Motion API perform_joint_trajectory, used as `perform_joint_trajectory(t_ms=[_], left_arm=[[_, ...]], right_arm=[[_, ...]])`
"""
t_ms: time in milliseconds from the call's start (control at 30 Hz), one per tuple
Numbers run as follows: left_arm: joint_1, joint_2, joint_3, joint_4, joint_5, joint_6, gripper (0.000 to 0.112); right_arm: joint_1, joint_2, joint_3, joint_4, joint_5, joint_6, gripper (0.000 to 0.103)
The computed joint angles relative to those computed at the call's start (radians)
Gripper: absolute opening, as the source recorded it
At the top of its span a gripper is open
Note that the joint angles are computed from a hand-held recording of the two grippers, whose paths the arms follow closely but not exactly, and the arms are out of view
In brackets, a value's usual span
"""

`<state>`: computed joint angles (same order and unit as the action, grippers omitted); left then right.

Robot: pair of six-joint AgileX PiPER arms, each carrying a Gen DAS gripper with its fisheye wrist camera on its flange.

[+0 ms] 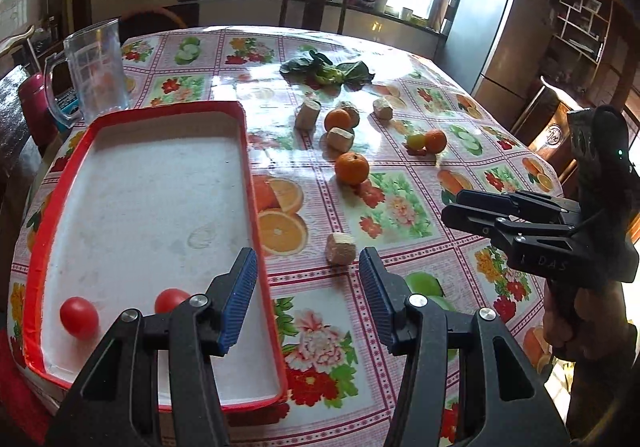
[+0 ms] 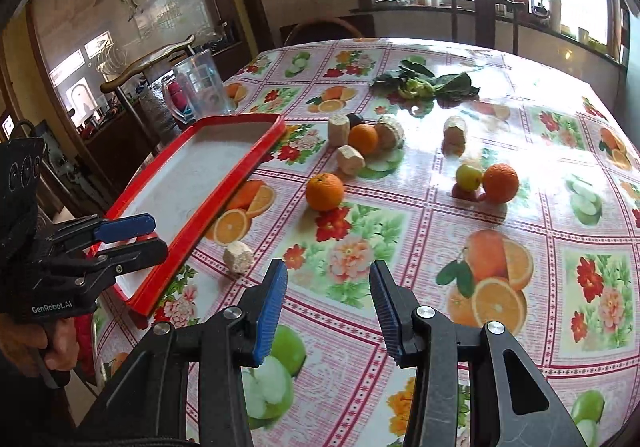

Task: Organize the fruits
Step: 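Grasp a white cube with the left tool while the right tool grasps an orange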

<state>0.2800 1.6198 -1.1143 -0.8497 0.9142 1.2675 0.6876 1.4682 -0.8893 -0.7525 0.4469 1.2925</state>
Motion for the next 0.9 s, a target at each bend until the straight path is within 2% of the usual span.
perform_joint_trajectory(t_ms=[233, 600, 633, 667, 800, 867, 900], left_arm=[[-0.119, 0.012, 0.02, 0.044, -0.071, -0.046, 0.051], [-0.248, 0.102, -0.007, 0.146, -0.176, -0.159, 0.05], [-0.254, 0.104, -0.004, 0.143, -0.194, -0.152, 0.044], [-0.257, 0.108, -0.005, 0.136, -0.202, -0.145, 0.043], [-0.254, 0.14, -0.038, 0.112, -0.189, -0.134, 0.024], [-0.246, 0.155, -0.056, 0.099, -0.166, -0.128, 0.022], [-0.244, 0.157, -0.06, 0.097, -0.16, -0.128, 0.022]], right_arm=[[-0.152, -0.025, 0.063, 0.017, -0.026, -0.024, 0.044], [-0.351, 0.074, 0.035, 0.003, -0.097, -0.056, 0.044], [-0.365, 0.085, 0.024, 0.006, -0.1, -0.066, 0.044], [-0.38, 0.097, 0.011, 0.017, -0.104, -0.08, 0.044], [-0.432, 0.145, -0.037, 0.042, -0.14, -0.121, 0.044], [-0.456, 0.168, -0.06, 0.106, -0.172, -0.193, 0.043], [-0.46, 0.18, -0.073, 0.133, -0.172, -0.222, 0.04]])
